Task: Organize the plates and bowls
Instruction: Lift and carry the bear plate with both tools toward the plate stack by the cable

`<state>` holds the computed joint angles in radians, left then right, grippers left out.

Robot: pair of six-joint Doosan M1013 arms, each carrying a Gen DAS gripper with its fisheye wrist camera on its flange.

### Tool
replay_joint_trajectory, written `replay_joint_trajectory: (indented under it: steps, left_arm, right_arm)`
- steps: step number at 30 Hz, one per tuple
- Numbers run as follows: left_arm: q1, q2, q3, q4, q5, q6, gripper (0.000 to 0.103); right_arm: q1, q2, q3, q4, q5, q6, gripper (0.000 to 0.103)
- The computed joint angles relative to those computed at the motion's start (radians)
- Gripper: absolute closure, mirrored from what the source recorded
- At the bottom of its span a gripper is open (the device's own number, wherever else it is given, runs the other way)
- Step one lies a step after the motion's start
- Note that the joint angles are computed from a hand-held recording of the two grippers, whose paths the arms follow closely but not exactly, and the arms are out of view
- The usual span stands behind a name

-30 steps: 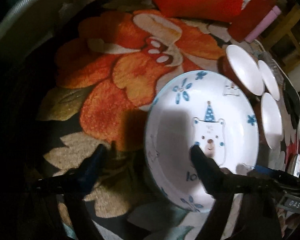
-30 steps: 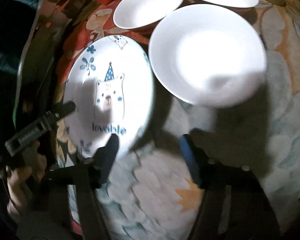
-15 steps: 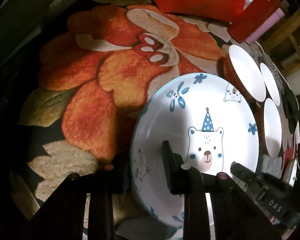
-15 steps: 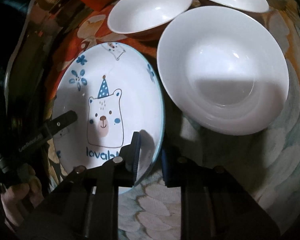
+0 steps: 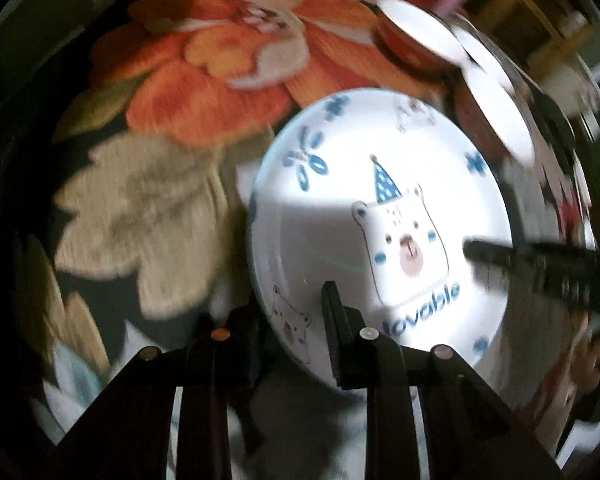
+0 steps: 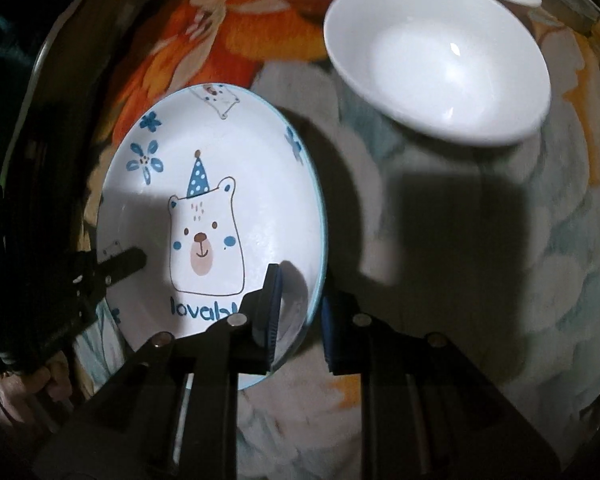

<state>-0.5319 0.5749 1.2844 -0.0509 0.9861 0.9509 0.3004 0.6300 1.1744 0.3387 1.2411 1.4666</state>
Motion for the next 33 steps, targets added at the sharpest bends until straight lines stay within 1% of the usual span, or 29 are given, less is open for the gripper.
replay_joint_trajectory:
  steps: [2,4,5,7,9,10,14,15,16,17,20,26,33]
  left_arm:
    - [-0.008,-0.016,0.022,0.005,-0.01,0.003,0.077]
    - [-0.014,-0.03,0.036,0.057,-0.038,-0.045,0.077]
    - [-0.014,-0.034,0.037,0.089,-0.046,-0.074,0.077]
    - [-0.007,-0.035,0.033,0.132,-0.054,-0.117,0.073]
    - [0.004,-0.026,0.02,0.129,-0.06,-0.123,0.062]
    - [0.011,-0.017,0.01,0.114,-0.058,-0.113,0.061]
    - [0.02,0.004,-0.006,0.034,-0.062,-0.041,0.061]
    - [0.021,0.02,-0.026,0.016,-0.047,-0.018,0.069]
    - [0.022,0.023,-0.025,-0.007,-0.043,0.003,0.073]
    - [0.019,0.018,-0.018,0.002,-0.054,-0.009,0.074]
    - [0.02,0.022,-0.026,-0.005,-0.045,-0.017,0.075]
    - [0.017,0.009,-0.012,-0.016,-0.04,-0.022,0.076]
    - [0.004,-0.006,-0.018,-0.007,0.0,-0.013,0.076]
  right_arm:
    - [-0.003,-0.006,0.009,0.007,0.011,-0.026,0.085]
    - [-0.003,-0.006,0.008,0.008,0.012,-0.03,0.085]
    - [-0.002,-0.003,0.002,0.004,0.015,-0.022,0.082]
    - [0.004,0.013,-0.024,0.0,0.017,0.003,0.082]
    - [0.007,0.021,-0.036,-0.01,0.014,0.022,0.082]
    - [0.007,0.026,-0.043,-0.009,0.014,0.029,0.081]
    - [0.004,0.03,-0.046,0.0,0.013,0.032,0.08]
    - [0.004,0.031,-0.047,-0.001,0.013,0.029,0.08]
    - [0.004,0.031,-0.048,-0.001,0.012,0.024,0.08]
    - [0.003,0.032,-0.049,-0.002,0.014,0.02,0.08]
    - [0.001,0.035,-0.055,-0.004,0.021,0.002,0.082]
    - [-0.002,0.032,-0.06,0.002,0.028,-0.04,0.086]
    - [-0.014,0.019,-0.059,0.021,0.042,-0.047,0.087]
